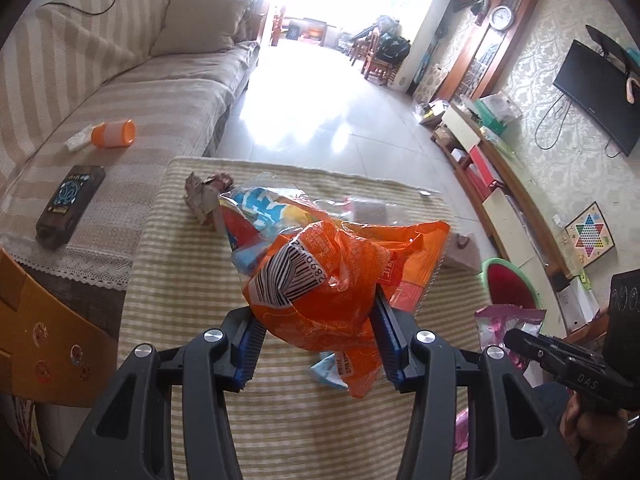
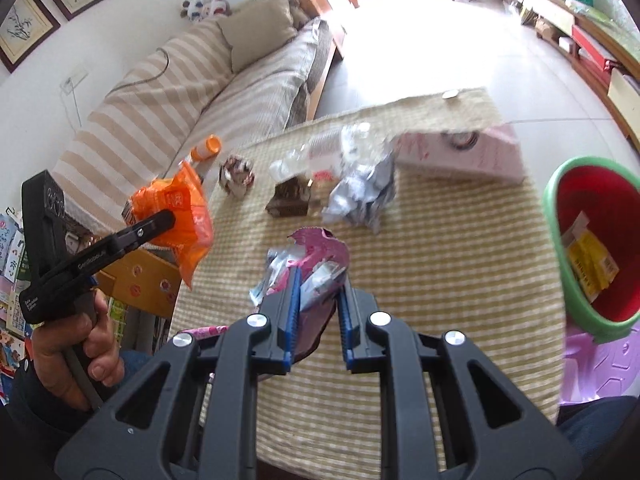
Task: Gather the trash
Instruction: 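Carry the orange bag and pink wrapper over the red bin and release both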
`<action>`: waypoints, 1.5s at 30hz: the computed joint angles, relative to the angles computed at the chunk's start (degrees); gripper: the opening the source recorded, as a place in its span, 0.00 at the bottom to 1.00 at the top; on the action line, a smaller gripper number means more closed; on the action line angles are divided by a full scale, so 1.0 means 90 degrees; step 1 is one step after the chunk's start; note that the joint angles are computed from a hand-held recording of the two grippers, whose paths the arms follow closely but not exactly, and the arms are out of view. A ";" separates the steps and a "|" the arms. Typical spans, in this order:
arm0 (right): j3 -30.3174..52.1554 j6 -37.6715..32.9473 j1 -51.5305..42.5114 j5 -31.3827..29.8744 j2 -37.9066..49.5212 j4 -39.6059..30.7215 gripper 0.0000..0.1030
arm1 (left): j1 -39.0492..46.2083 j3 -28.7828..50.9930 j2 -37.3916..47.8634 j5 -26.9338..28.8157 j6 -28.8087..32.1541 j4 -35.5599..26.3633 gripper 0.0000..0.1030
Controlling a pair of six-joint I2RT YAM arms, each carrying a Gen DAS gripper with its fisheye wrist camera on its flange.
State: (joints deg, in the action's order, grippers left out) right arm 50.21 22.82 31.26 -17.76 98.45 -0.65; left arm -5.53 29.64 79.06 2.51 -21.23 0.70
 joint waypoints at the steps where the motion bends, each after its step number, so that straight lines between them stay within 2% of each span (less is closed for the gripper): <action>1: -0.0037 -0.0041 -0.0108 0.0007 -0.0112 -0.0019 0.17 | -0.0066 0.0036 -0.0064 0.0035 -0.0034 -0.0017 0.45; 8: -0.0299 -0.0329 -0.1185 -0.0177 -0.0740 -0.0095 0.17 | -0.0808 0.0582 0.0224 0.0054 -0.0410 0.0024 0.45; 15: -0.0366 -0.0772 -0.2609 -0.0618 -0.0993 -0.0247 0.17 | -0.1804 0.1710 0.1230 -0.0181 -0.0655 -0.0084 0.45; 24: 0.0066 -0.1445 -0.4345 -0.1033 -0.0744 -0.0568 0.17 | -0.3049 0.4142 0.3207 -0.0267 -0.0633 -0.0516 0.45; 32: 0.0697 -0.2157 -0.5253 -0.1066 0.0036 -0.0719 0.17 | -0.3627 0.6612 0.4910 -0.0238 -0.0438 -0.1378 0.46; 36: 0.0908 -0.2582 -0.5439 -0.0942 0.0501 -0.0667 0.17 | -0.3681 0.7510 0.5478 -0.0207 -0.0408 -0.1759 0.46; 45: 0.1063 -0.2898 -0.5536 -0.0773 0.1044 -0.0466 0.17 | -0.3825 0.9440 0.6702 -0.0097 -0.0288 -0.2665 0.46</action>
State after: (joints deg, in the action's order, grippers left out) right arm 59.78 -3.26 -18.57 -24.72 107.85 -4.85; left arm -39.96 114.60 139.37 1.63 -23.83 -23.29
